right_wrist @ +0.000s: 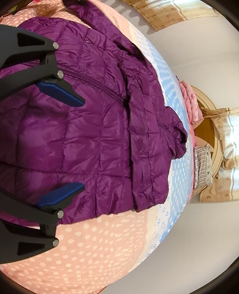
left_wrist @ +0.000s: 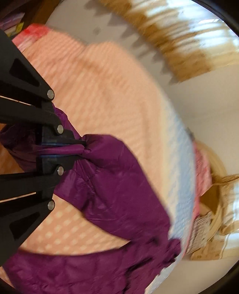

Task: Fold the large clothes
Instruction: 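Grasp the other sleeve cuff with the left gripper and fold it across the body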

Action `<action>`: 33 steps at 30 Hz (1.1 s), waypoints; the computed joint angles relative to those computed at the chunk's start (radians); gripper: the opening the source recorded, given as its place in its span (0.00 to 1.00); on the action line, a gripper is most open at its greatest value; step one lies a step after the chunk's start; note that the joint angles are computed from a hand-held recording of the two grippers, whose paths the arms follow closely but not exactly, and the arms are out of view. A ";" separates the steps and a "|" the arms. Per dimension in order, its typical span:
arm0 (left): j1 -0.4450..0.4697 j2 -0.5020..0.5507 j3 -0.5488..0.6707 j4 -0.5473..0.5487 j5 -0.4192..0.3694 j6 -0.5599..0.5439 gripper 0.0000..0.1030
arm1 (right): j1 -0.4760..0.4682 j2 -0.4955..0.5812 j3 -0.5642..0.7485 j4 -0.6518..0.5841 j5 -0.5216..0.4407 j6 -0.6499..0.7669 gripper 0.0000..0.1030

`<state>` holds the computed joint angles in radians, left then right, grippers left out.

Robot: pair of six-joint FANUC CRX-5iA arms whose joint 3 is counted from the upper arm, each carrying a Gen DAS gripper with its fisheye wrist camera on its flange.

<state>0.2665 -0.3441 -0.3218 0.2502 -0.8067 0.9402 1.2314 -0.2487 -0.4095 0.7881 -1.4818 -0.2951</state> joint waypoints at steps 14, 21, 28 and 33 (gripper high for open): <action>-0.139 0.120 0.219 -0.030 0.090 0.066 0.03 | 0.010 -0.077 -0.053 0.002 -0.059 -0.047 0.84; -0.358 0.160 0.317 -0.045 0.100 0.078 0.03 | 0.021 -0.127 -0.084 0.005 -0.106 -0.063 0.84; -0.612 0.258 0.413 -0.138 0.093 0.170 0.03 | 0.054 -0.188 -0.125 -0.014 -0.165 -0.117 0.84; -0.757 0.316 0.439 -0.174 0.109 0.223 0.05 | 0.062 -0.217 -0.147 -0.029 -0.181 -0.133 0.84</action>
